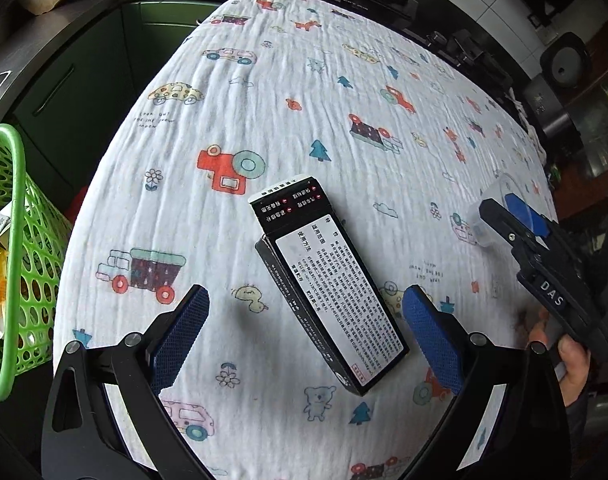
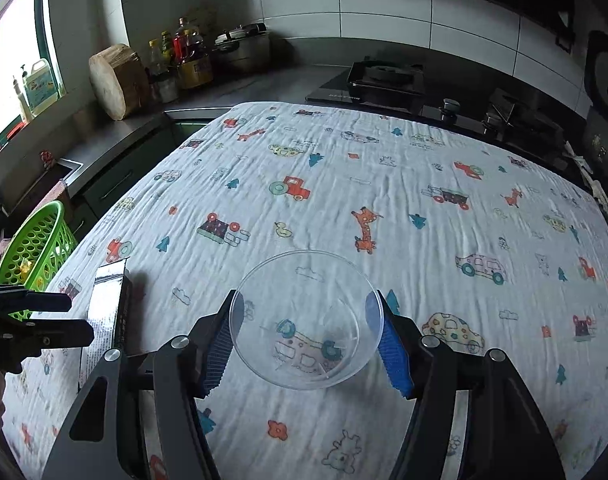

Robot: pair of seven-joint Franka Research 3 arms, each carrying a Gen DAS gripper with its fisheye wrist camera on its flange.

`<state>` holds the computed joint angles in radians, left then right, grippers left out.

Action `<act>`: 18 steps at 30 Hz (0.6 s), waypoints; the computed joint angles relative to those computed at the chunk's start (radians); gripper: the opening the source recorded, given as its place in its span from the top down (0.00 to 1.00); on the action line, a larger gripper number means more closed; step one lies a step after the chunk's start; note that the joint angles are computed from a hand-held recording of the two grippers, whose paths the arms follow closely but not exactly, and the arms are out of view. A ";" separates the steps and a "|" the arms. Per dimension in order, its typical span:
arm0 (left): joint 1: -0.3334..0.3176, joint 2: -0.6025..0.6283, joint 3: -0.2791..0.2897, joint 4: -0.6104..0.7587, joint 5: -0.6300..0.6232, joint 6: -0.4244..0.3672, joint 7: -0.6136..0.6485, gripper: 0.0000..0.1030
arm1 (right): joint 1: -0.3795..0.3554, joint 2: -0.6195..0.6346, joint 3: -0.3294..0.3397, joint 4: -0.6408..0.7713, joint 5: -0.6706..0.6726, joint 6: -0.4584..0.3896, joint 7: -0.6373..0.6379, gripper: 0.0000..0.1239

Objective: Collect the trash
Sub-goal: 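Grasp the black box with the left tool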

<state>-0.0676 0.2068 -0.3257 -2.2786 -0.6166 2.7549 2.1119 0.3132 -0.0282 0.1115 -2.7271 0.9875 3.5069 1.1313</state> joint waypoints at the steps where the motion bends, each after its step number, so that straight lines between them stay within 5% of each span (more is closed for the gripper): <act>1: -0.007 0.005 0.005 0.004 0.012 -0.006 -0.026 0.07 | 0.000 -0.009 0.001 -0.010 0.014 0.002 -0.012 0.50; 11: -0.092 0.033 0.045 -0.003 0.332 0.069 -0.363 0.09 | -0.020 -0.081 0.007 -0.110 -0.048 0.022 0.075 0.50; 18: -0.107 0.039 0.059 -0.015 0.530 0.110 -0.531 0.20 | -0.044 -0.111 0.043 -0.142 -0.042 0.025 0.082 0.50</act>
<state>-0.1745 0.2454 -0.2669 -2.2932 -0.0870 2.8648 1.5809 0.2695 -0.1390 0.1549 -2.8687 0.9452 3.5322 1.2133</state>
